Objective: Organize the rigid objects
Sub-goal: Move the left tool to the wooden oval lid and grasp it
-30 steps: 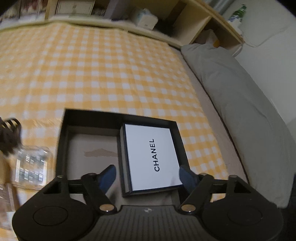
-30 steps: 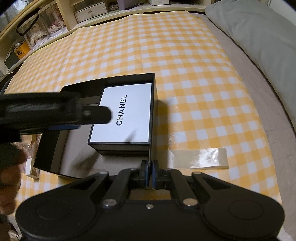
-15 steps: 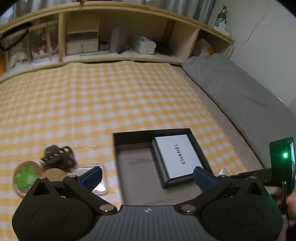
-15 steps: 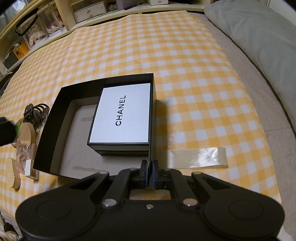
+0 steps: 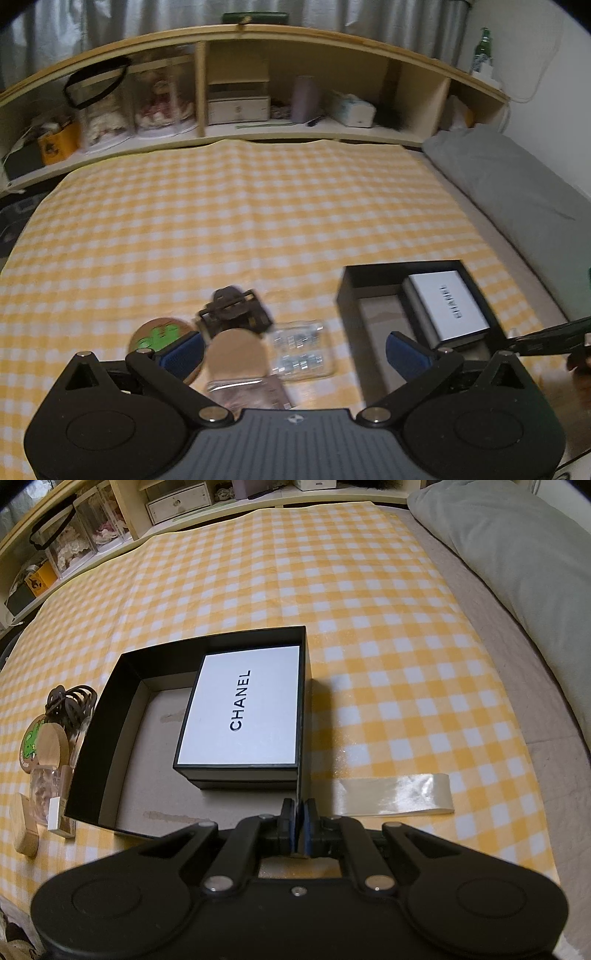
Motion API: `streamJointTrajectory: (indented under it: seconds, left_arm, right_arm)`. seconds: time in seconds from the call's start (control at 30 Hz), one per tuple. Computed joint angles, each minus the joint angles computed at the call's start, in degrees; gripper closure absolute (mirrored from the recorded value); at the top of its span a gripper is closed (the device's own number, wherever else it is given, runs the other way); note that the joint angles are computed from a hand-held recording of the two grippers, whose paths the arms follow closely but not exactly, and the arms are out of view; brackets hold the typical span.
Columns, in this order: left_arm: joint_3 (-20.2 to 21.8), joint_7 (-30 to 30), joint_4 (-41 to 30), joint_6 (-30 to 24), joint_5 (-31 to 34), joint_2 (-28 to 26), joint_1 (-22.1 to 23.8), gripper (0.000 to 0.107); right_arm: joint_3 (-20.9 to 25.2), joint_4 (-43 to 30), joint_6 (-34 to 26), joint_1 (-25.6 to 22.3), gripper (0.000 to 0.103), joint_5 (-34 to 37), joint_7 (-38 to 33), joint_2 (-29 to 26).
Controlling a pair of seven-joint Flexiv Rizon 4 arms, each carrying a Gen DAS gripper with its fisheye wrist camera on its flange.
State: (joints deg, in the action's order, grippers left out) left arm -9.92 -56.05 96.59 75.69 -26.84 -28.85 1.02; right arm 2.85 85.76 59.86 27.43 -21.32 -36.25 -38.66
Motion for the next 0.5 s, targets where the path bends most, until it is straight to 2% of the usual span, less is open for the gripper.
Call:
streamJointTrajectory:
  seconds: [0.2, 0.37, 0.43, 0.5]
  left_arm:
    - [2.22, -1.15, -0.65, -3.08, 1.28, -0.75, 1.17, 0.004]
    - [-1.14, 10.09, -0.46, -7.28, -0.74, -1.35, 5.69, 0.004]
    - [-1.27, 13.68, -0.34, -7.76, -1.38, -1.94, 6.35, 0.004]
    - [-0.52, 14.86, -1.48, -11.37, -1.76, -2.79, 6.54, 0.004]
  right_arm:
    - [-0.08, 0.00, -0.09, -0.03, 0.098, 0.01, -0.13, 0.00]
    - [-0.16, -0.06, -0.18, 0.06, 0.098, -0.08, -0.09, -0.03]
    - [-0.17, -0.01, -0.23, 0.02, 0.098, -0.14, -0.20, 0.01]
    - [-0.17, -0.16, -0.42, 0.03, 0.098, -0.18, -0.25, -0.05]
